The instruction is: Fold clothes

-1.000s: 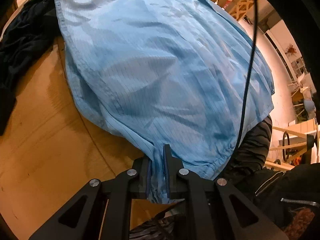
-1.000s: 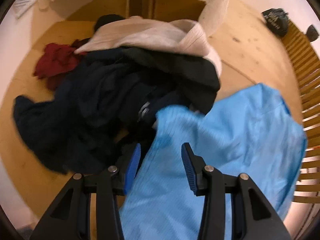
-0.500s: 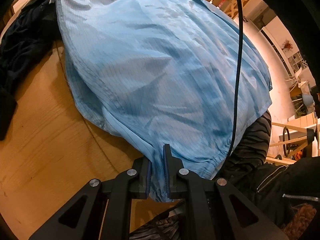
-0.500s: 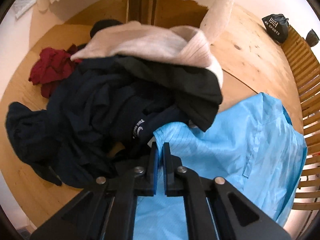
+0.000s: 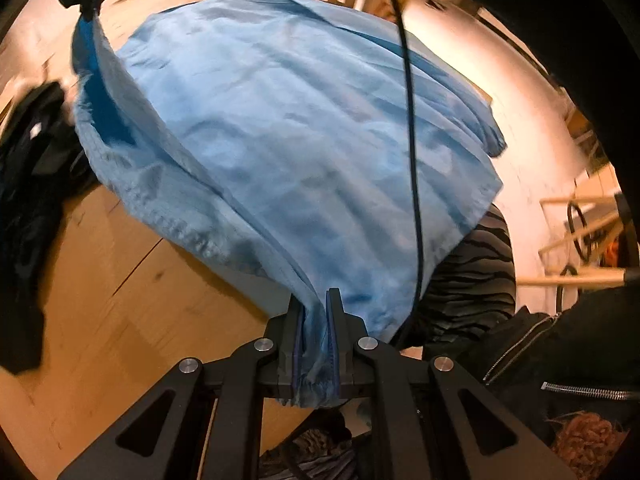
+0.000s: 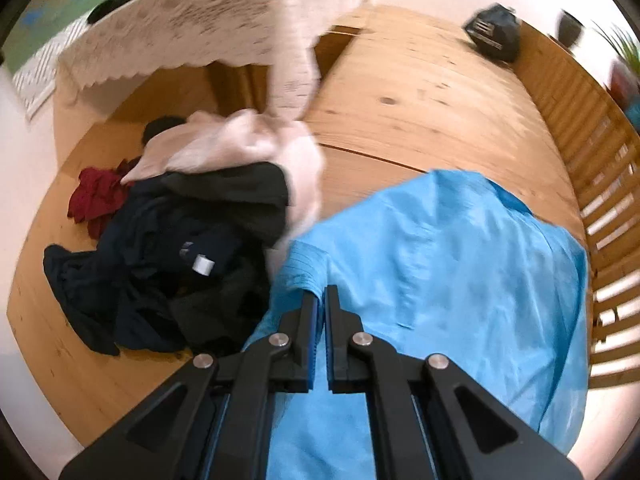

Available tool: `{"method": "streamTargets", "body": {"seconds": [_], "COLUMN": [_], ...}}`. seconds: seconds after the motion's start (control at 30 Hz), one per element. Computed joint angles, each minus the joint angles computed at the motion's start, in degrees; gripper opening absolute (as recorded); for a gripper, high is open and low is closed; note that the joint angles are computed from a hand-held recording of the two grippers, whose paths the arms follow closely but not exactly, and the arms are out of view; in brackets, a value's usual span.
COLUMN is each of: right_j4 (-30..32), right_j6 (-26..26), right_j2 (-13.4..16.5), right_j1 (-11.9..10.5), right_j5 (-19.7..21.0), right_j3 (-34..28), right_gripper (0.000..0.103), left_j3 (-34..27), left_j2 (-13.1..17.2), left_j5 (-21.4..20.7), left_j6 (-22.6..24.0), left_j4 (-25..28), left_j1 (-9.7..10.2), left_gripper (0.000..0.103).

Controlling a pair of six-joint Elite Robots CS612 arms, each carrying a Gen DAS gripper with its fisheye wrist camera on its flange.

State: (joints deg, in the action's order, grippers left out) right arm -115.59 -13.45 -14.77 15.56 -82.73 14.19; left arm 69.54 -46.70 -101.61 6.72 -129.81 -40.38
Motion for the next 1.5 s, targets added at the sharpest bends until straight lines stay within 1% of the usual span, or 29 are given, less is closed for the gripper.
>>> {"method": "streamTargets", "body": {"seconds": [0.1, 0.27, 0.47, 0.63, 0.83, 0.87, 0.93, 1.03, 1.1, 1.13, 1.17, 1.2, 1.23, 1.27, 1.3, 1.37, 1.43, 1.5], "right_j4": [-3.44, -5.24, -3.67, -2.9, -7.55, -7.59, -7.01, -6.51, -4.79, -3.84, -3.12, -2.78, -2.48, -1.6, -1.13, -0.39, -1.49, -3.06], "right_j6": [2.21, 5.85, 8.52, 10.67, 13.26, 13.56, 14.0, 13.39, 12.74, 12.41, 12.05, 11.74, 11.69, 11.48, 10.77, 9.16, 7.48, 5.74], "right_j2": [-2.36, -3.35, -2.06, -0.65, -3.22, -3.29, -3.09, -2.86, -2.14, -1.72, -1.3, -1.03, -0.8, -0.5, -0.57, -0.85, -2.07, -3.89], "right_j1": [-1.57, -4.03, -6.18, -7.59, -9.62, -9.78, -9.98, -9.85, -9.69, -9.6, -9.41, -9.26, -9.1, -8.95, -8.85, -8.65, -8.58, -8.63], "right_j5": [0.8, 1.94, 0.51, -0.48, 4.01, 3.68, 2.42, 0.76, 0.02, -0.34, -1.21, -1.8, -2.52, -3.15, -3.61, -4.49, -5.04, -5.22], "right_j3": [5.34, 9.34, 10.08, 9.7, 15.73, 16.02, 16.1, 16.56, 15.31, 14.56, 13.75, 13.23, 12.76, 12.05, 12.01, 12.15, 14.07, 16.87], "right_gripper": [0.003, 0.003, 0.003, 0.003, 0.003, 0.003, 0.003, 0.003, 0.003, 0.003, 0.003, 0.004, 0.006, 0.011, 0.015, 0.032, 0.035, 0.036], "left_j3": [-1.26, -4.4, -9.3, -12.42, -13.87, -13.98, -14.56, -15.16, -15.16, -15.27, -15.4, -15.33, -14.73, -13.93, -13.14, -10.83, -8.35, -6.0], "left_j2": [0.48, 2.18, 5.65, 7.65, 8.18, 8.24, 8.69, 9.28, 9.31, 9.33, 9.35, 9.27, 8.92, 8.45, 7.99, 6.44, 4.56, 2.74], "left_j5": [0.69, 1.28, 0.66, 0.21, 0.4, 0.56, 0.18, 0.03, 0.36, 0.66, 0.96, 1.11, 1.79, 2.32, 2.86, 2.66, 0.91, -0.2], "left_j6": [2.39, 6.12, 9.77, 11.47, 14.86, 15.53, 15.41, 15.36, 15.57, 15.39, 15.2, 14.79, 14.13, 14.25, 14.39, 15.1, 14.65, 13.92], "left_j4": [1.82, 5.98, 11.92, 14.79, 16.31, 16.59, 17.83, 19.49, 19.79, 20.09, 20.4, 20.43, 19.92, 19.22, 18.54, 17.03, 15.73, 14.26], "left_j1": [-0.84, -2.22, -3.47, -4.02, -4.86, -5.0, -4.95, -4.91, -4.99, -5.05, -5.12, -5.18, -5.36, -5.52, -5.68, -5.74, -5.28, -4.66], "left_gripper": [0.01, 0.01, 0.01, 0.01, 0.01, 0.01, 0.01, 0.01, 0.012, 0.016, 0.025, 0.031, 0.048, 0.059, 0.06, 0.06, 0.06, 0.06]}}
